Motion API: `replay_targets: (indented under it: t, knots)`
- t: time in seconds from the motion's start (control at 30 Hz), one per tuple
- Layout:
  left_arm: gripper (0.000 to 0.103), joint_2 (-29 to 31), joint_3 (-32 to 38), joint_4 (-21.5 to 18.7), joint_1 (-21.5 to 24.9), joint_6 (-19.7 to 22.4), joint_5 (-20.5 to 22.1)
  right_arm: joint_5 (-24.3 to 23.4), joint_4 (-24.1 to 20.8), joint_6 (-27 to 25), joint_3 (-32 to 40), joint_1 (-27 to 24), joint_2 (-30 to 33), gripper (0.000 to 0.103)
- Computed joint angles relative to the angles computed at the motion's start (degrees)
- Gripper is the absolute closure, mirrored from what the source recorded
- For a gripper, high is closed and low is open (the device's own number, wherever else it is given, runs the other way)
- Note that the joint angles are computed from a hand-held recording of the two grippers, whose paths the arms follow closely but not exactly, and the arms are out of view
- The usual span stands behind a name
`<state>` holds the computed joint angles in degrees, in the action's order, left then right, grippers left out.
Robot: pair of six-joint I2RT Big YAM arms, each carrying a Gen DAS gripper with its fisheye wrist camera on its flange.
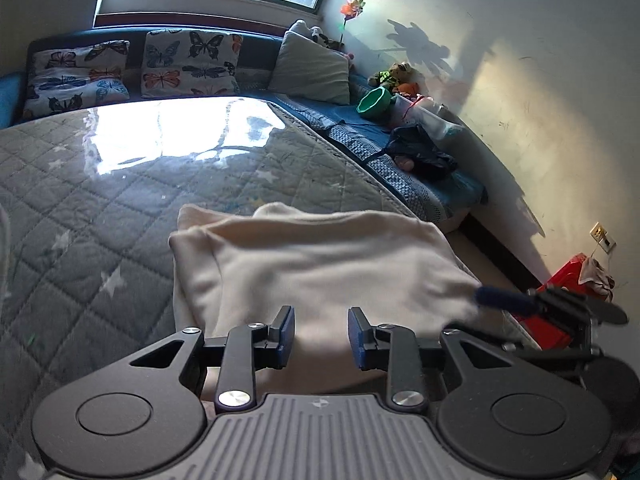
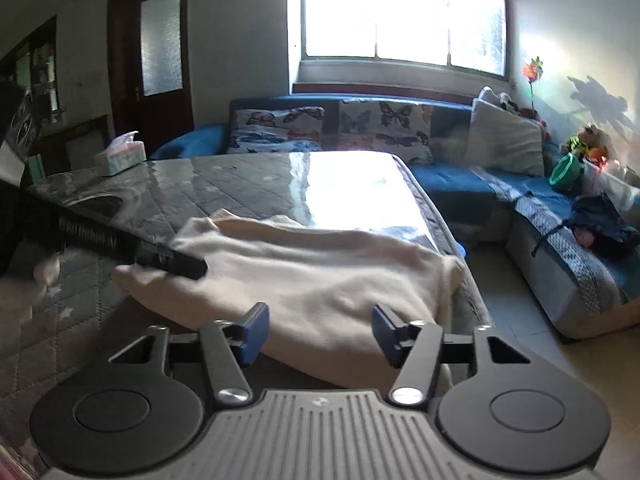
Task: Fold clothes
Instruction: 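Lower the shirt bundle onto the table and open both grippers, then pull both open grippers back away from the folded shirt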
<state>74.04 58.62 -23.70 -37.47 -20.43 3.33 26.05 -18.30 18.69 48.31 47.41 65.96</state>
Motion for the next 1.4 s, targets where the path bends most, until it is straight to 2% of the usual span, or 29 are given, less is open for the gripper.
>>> replay_targets:
  t: [0.13,0.4,0.57,0.67,0.77,0.9,1.07,1.27,1.4]
  knots:
    - [0.071,-0.6,-1.6,1.6,-0.6,0.6,-1.0,-1.1,1.6,-1.8,1.4,0.3,2.0,0.031]
    - [0.071,-0.2,-2.2,2.6,-0.5,0.8,-0.9,-1.2,-0.1,-2.0,3.7,0.8,7.2,0.029]
    - [0.071,-1.7,-3.2,3.8,0.3,-0.9,0.2,-0.8,0.9,-1.5,2.8,0.7,5.5,0.027]
    - [0.070,-3.3,-4.5,5.0,0.9,-2.0,0.1,0.0,1.2,-1.2,2.1,0.4,4.4,0.021]
    - [0.070,-2.8,-4.5,3.9,1.4,-2.5,-0.5,-0.4,0.8,0.1,1.6,-0.1,4.6,0.020]
    - [0.071,-1.8,-4.3,3.3,2.5,-4.3,1.1,-0.5,1.5,0.8,1.5,0.1,5.6,0.017]
    - [0.069,-3.3,-4.8,4.1,2.7,-4.1,0.3,0.9,1.7,-0.1,1.5,0.6,4.7,0.015]
    - [0.069,-2.5,-4.4,3.1,3.2,-3.6,0.0,-0.3,0.5,1.5,1.2,-0.3,4.9,0.014]
    - [0.069,-3.4,-4.4,3.2,3.3,-3.5,0.1,2.4,1.3,0.7,1.0,0.2,3.5,0.014]
